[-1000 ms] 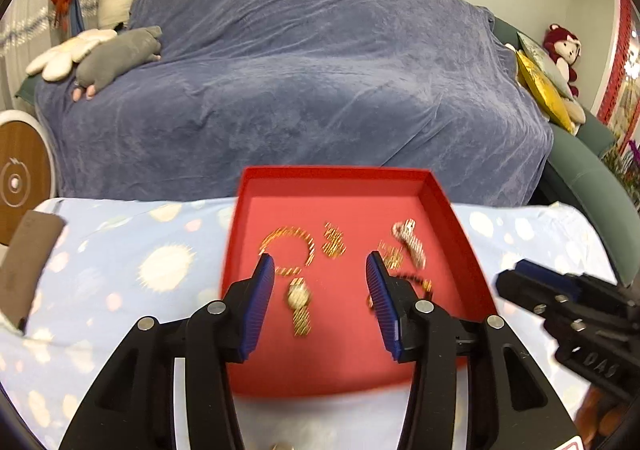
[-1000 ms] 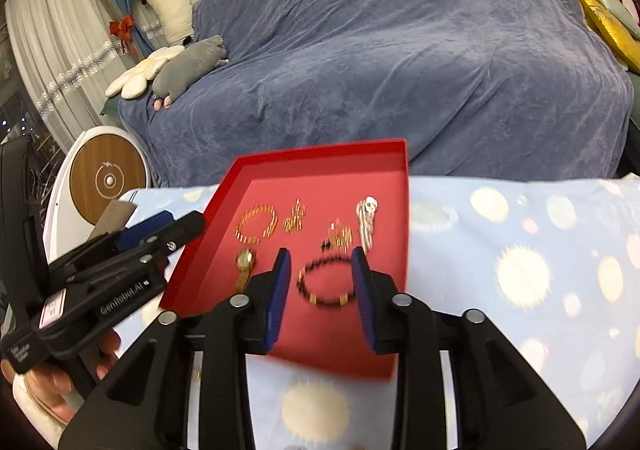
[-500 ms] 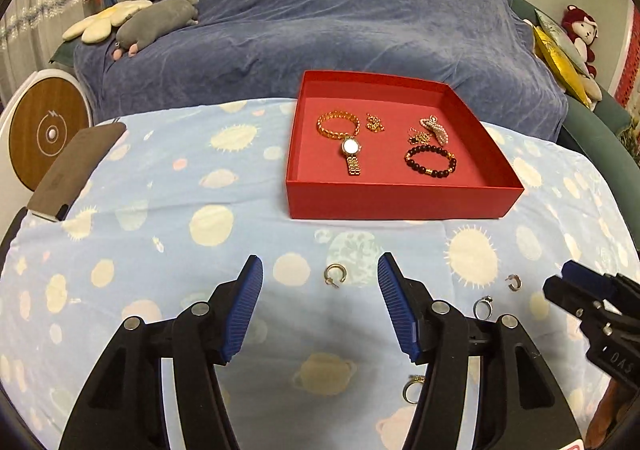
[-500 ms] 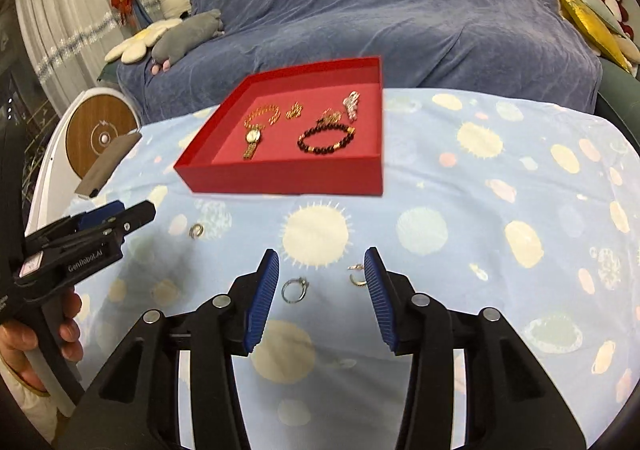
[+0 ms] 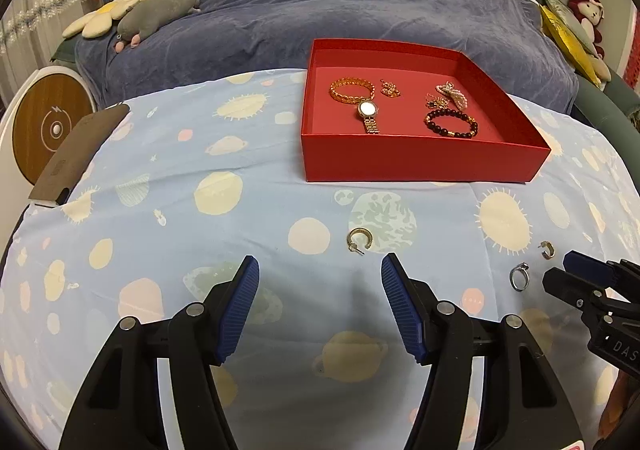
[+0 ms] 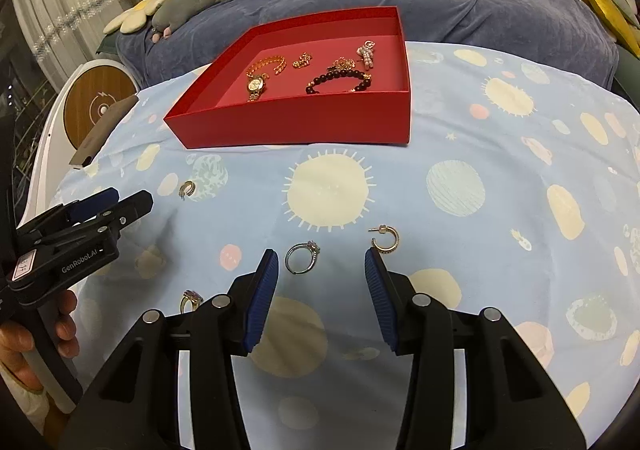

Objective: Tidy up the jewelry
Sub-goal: 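Move both open grippers back over the remaining rings and earrings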

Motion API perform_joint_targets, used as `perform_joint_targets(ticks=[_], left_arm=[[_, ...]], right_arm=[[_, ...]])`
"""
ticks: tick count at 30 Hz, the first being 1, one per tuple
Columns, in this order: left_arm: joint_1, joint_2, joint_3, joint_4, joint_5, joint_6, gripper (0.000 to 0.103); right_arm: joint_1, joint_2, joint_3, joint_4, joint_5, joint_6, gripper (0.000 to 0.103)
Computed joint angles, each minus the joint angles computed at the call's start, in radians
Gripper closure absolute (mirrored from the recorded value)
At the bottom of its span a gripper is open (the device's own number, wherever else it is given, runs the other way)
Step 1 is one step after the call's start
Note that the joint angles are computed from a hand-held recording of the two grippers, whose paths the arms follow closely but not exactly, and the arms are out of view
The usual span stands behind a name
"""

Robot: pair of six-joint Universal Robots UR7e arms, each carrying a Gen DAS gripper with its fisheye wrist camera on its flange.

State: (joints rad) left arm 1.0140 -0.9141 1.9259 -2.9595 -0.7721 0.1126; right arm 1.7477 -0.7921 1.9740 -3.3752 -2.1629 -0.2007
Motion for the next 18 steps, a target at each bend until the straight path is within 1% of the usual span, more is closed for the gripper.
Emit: perform_joint_targets(ticks=[4, 13, 18], left_arm=[[0.008, -0.008, 0.001, 0.019, 0.002, -0.014, 0.038], [0.031, -0.025, -0.002, 0.063, -0.007, -0.042, 0.038], [0.035, -0.019, -0.018, 0.093, -0.041, -0.072, 0.038]], right_arm=[[0.001, 0.002, 0.001, -0.001, -0.009, -0.002, 0.059], [-0.001, -0.002, 0.006, -0.006, -0.019, -0.002, 0.059], [-0.002, -0.004, 0.006, -0.002, -0.020, -0.002, 0.058]])
